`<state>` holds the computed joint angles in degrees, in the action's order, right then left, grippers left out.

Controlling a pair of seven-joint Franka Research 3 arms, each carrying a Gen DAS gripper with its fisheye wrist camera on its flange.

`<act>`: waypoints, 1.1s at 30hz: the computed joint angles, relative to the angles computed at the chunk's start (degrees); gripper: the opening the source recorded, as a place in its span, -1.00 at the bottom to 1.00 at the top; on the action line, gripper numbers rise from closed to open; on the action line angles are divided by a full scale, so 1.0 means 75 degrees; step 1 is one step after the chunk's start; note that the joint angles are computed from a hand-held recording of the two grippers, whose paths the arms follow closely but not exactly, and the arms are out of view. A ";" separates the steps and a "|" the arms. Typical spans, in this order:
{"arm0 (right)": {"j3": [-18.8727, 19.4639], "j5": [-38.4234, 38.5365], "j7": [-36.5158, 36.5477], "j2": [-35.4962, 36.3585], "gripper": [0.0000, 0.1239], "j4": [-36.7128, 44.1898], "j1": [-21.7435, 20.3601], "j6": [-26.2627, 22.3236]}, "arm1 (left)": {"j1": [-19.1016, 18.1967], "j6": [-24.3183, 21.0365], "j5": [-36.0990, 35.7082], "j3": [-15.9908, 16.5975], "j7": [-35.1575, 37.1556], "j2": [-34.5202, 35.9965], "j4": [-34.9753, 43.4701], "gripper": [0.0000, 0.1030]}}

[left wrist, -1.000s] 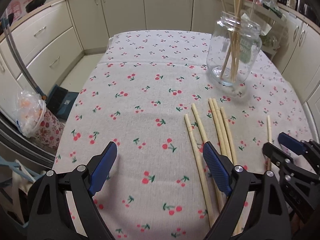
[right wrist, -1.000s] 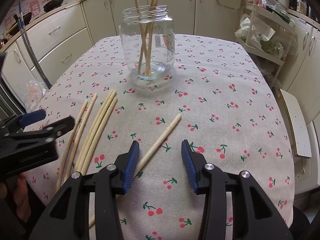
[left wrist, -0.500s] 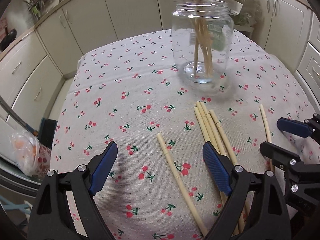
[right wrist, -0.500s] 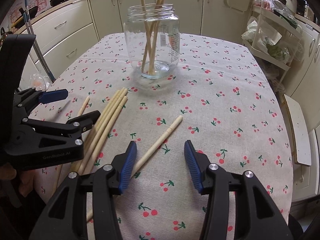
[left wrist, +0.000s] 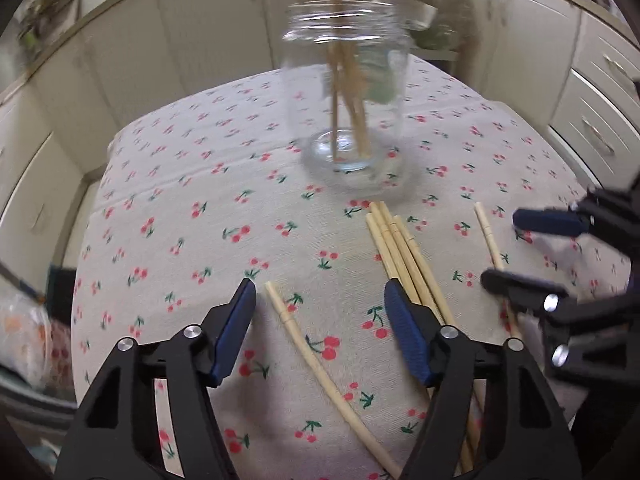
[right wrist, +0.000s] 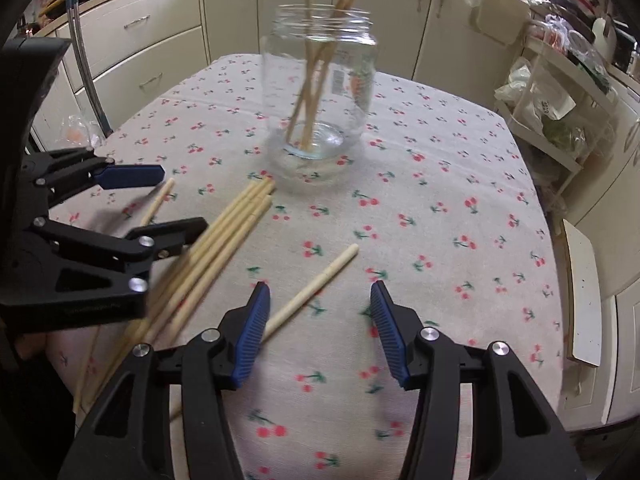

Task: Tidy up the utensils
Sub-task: 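Move both open tools over the loose wooden sticks on the cloth, then close the left tool on one stick while the right tool grasps another stick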

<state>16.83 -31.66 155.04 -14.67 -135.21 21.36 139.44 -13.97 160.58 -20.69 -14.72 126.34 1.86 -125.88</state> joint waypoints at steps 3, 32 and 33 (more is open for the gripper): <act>-0.0150 0.0433 -0.0014 -0.0226 -0.18 -0.0241 -0.0022 0.0133 | 0.0036 -0.0219 0.0334 0.0061 -0.0411 0.0084 0.0174 0.20; 0.0238 0.0846 0.0901 -0.0346 -0.26 -0.0376 -0.0390 0.0577 | 0.0225 -0.1394 -0.0599 0.0195 -0.0334 0.0008 0.0501 -0.17; 0.0326 0.0696 0.1093 -0.0280 -0.26 -0.0279 -0.0426 0.0424 | 0.0206 -0.1326 -0.0474 0.0182 -0.0595 0.0000 0.0475 -0.16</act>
<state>19.28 -26.43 163.24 -16.77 -137.31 18.16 142.63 -12.42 150.63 -24.25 -13.35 121.88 1.86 -122.31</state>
